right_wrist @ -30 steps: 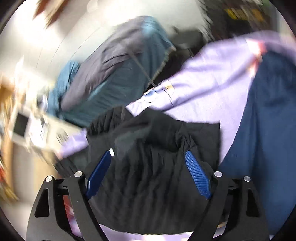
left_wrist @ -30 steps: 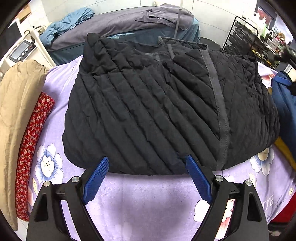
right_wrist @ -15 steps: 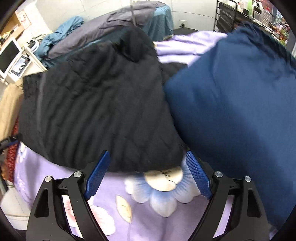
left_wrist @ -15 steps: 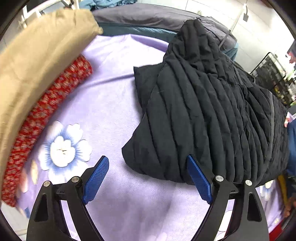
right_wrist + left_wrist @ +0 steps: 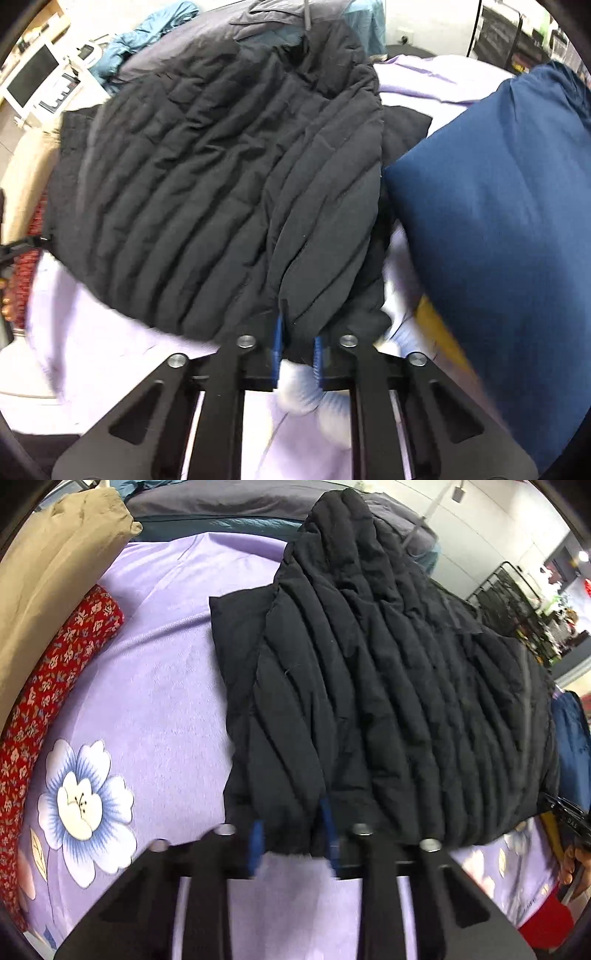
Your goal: Fold large clothes
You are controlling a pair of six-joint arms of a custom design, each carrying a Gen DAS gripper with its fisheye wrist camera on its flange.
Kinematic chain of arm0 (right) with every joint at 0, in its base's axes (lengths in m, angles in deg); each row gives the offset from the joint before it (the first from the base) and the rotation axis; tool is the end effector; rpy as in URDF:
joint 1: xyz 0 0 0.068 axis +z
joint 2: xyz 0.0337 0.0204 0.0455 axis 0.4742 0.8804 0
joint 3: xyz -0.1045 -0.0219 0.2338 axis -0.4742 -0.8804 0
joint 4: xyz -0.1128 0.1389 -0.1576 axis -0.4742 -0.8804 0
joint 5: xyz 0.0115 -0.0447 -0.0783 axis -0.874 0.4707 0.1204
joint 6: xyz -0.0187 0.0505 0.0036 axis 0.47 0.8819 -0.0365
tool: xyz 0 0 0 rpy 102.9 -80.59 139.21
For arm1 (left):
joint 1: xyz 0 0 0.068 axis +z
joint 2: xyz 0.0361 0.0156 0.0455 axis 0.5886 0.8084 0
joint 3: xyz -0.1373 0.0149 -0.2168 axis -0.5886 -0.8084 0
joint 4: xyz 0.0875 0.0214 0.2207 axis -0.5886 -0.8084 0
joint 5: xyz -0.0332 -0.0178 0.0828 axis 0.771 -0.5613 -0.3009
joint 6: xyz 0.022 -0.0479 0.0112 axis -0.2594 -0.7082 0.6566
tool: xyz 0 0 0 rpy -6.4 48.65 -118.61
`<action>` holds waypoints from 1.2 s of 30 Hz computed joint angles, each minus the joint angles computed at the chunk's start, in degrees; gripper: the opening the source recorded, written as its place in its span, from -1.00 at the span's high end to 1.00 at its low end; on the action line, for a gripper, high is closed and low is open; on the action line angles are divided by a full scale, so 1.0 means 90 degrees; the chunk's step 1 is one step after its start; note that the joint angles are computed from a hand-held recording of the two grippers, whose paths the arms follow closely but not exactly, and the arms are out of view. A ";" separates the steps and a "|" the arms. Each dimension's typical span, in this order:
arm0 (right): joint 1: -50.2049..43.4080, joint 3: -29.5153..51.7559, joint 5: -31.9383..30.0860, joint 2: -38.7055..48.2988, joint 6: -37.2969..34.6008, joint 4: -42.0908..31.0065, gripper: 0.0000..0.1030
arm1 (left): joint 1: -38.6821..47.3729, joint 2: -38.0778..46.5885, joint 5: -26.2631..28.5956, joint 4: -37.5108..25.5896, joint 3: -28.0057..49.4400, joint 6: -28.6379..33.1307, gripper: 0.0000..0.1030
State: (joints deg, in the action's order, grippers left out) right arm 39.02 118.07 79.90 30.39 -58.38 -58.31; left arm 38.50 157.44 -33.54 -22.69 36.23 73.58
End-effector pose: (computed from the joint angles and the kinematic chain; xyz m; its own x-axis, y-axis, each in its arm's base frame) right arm 0.2549 0.0533 0.0841 -0.9382 0.0922 -0.3337 0.0153 0.9740 0.2261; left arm 0.2409 0.0023 0.0925 -0.9459 -0.0149 -0.3242 0.0545 0.9775 -0.2039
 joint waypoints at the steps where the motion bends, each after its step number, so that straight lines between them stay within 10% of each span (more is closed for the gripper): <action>1: -0.0019 -0.0098 -0.0166 -0.0204 0.0068 -0.0107 0.79 | 0.0041 -0.0199 0.0077 -0.0194 -0.0053 0.0155 0.73; 14: -0.0118 -0.1625 -0.1508 -0.3197 0.0117 -0.2317 0.77 | 0.1831 -0.3109 0.0545 -0.2908 -0.1514 0.2242 0.71; 22: 0.0844 -0.1410 0.0235 -0.3392 0.0322 -0.2254 -0.22 | 0.1213 -0.3527 0.0044 -0.2286 -0.1459 0.1410 -0.01; 28: 0.0000 -0.0856 0.0092 -0.2504 0.0081 -0.1323 -0.40 | 0.0743 -0.2264 -0.0066 -0.1138 -0.0706 0.1069 -0.49; 30: -0.0292 -0.0588 -0.0201 -0.1896 0.0213 -0.1111 -0.33 | 0.0485 -0.1667 -0.0198 -0.0789 -0.0505 0.0810 -0.37; 33: -0.0258 -0.0212 -0.0402 -0.1286 0.0425 -0.1081 0.71 | 0.0284 -0.1378 -0.0108 -0.0816 -0.0184 0.0833 0.45; 36: 0.0122 -0.0395 0.0453 -0.1680 0.0083 -0.1007 0.86 | 0.0003 -0.1125 -0.0460 -0.0657 0.0084 0.0722 0.76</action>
State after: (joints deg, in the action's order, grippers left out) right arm 40.13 114.52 83.98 15.27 -57.64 -67.38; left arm 38.53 147.32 -37.68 -28.60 36.98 80.08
